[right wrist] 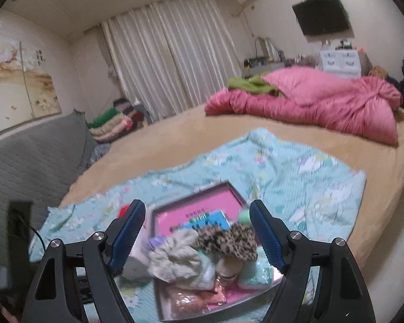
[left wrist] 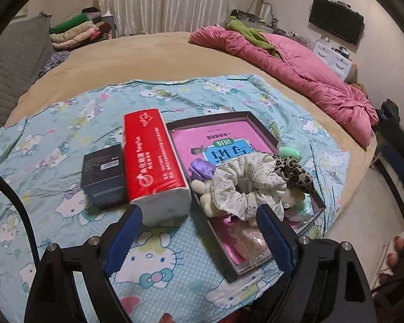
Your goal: Organize soft objects
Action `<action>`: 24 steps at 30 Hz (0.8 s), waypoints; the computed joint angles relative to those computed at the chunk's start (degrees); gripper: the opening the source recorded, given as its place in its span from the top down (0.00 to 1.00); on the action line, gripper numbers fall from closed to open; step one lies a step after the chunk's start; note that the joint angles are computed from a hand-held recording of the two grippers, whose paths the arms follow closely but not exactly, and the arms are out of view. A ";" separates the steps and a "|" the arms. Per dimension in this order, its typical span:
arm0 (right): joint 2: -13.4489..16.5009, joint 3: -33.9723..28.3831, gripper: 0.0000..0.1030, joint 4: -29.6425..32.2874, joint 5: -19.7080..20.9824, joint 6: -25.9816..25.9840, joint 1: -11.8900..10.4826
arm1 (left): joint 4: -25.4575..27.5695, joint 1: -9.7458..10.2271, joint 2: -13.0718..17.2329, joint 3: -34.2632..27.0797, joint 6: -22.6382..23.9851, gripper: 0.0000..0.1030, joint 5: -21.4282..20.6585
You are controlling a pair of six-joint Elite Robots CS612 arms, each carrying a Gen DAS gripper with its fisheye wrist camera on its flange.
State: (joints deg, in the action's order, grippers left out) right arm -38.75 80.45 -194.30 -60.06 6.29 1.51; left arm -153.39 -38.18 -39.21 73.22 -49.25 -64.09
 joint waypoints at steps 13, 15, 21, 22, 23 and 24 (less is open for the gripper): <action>-4.07 6.13 0.21 10.67 -4.43 -9.81 1.90 | 0.88 -1.28 -2.11 3.43 -2.22 0.16 0.52; -4.25 6.69 0.21 10.67 -6.34 -10.32 2.06 | 1.26 -1.36 -2.33 3.89 -2.88 0.16 0.20; -4.57 7.64 0.21 13.49 -8.38 -13.36 2.29 | 2.19 -1.73 -2.92 5.09 -4.12 0.16 0.41; -4.62 7.73 0.21 14.02 -8.28 -13.76 2.30 | 2.24 -1.77 -3.02 5.25 -4.24 0.16 0.48; -4.59 7.81 0.21 14.10 -8.25 -14.07 2.30 | 2.19 -1.81 -3.10 5.42 -4.28 0.16 0.52; -4.60 7.93 0.21 14.13 -8.08 -14.36 2.31 | 2.29 -1.82 -3.13 5.45 -4.34 0.16 0.53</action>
State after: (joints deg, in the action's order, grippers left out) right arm -43.36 88.38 -180.17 -68.13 -8.07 3.82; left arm -151.10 -40.00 -42.34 78.67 -53.59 -63.56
